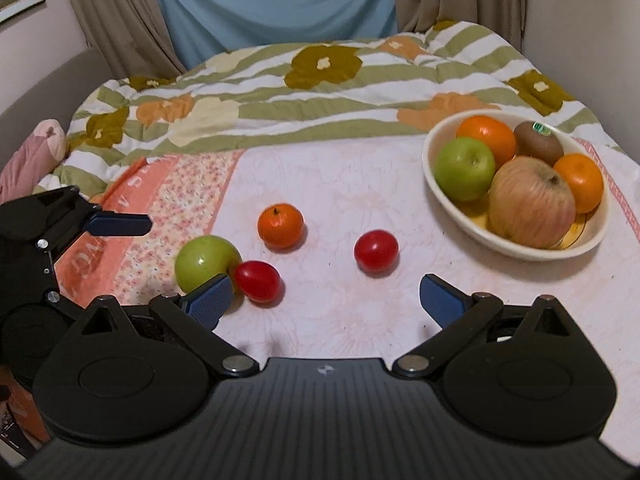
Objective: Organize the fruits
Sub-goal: 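Grasp the second green apple with the left tool while the right tool grasps a tomato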
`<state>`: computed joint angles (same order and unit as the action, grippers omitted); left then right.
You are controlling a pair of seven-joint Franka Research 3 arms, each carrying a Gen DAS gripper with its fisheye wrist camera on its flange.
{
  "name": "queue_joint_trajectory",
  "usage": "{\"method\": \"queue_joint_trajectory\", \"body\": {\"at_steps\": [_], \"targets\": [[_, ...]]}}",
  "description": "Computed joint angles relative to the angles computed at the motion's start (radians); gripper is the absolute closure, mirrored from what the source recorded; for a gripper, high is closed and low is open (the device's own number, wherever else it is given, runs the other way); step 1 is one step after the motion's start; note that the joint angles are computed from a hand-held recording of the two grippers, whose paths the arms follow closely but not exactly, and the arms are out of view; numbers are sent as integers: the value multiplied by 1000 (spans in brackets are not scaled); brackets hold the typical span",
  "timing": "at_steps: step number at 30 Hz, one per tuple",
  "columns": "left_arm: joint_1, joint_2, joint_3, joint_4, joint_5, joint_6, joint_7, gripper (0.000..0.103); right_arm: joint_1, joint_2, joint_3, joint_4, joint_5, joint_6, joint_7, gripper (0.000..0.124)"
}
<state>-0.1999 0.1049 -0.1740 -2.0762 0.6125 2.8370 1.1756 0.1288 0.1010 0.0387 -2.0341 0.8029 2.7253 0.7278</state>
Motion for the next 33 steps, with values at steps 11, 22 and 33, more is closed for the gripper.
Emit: {"method": "queue_joint_trajectory", "body": {"at_steps": [11, 22, 33], "targets": [[9, 68, -8, 49, -125, 1, 205, 22, -3, 36, 13, 21, -8, -4, 13, 21], [19, 87, -11, 77, -170, -34, 263, 42, -6, 56, 22, 43, -1, -20, -20, 21], [7, 37, 11, 30, -122, -67, 138, 42, -8, 88, 33, 90, 10, -80, -57, 31]]}}
